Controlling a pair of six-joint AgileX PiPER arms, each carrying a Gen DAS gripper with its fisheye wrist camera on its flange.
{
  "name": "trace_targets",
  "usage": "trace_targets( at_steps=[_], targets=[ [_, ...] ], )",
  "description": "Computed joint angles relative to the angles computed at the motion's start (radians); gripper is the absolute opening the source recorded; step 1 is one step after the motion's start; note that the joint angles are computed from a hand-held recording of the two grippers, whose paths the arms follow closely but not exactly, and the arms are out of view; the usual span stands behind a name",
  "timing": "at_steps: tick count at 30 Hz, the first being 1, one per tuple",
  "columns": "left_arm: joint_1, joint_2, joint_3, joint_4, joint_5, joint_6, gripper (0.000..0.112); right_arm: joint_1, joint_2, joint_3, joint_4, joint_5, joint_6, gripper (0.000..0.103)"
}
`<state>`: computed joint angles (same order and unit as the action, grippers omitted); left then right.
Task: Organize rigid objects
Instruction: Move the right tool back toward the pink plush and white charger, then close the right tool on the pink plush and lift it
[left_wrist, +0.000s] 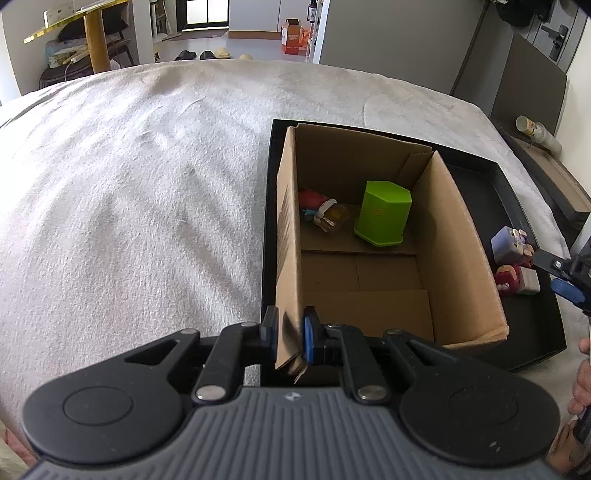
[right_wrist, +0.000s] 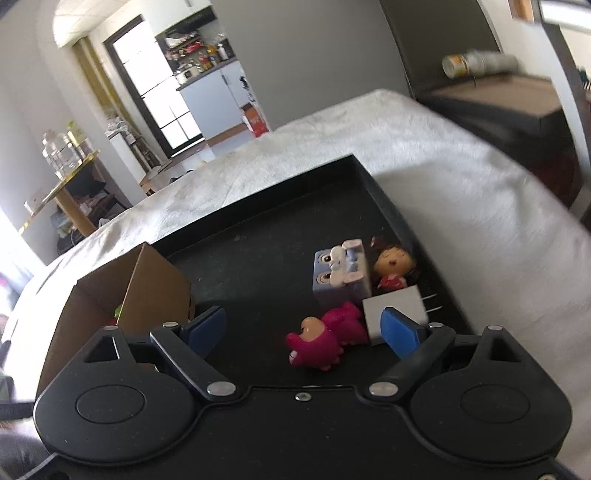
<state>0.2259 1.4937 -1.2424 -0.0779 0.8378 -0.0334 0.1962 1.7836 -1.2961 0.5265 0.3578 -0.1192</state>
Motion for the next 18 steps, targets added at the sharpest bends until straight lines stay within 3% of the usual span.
trace_targets(
  at_steps=[11, 18],
  targets=[
    [-0.013, 0.013, -0.012, 0.012, 0.006, -0.015, 0.013, -0.022, 0.132, -0.099, 0.104, 0.131, 0.109, 0.089],
    [-0.009, 0.021, -0.018, 0.014, 0.014, -0.010, 0.013, -0.004, 0.144, -0.094, 0.081, 0.085, 0.148, 0.089]
  ],
)
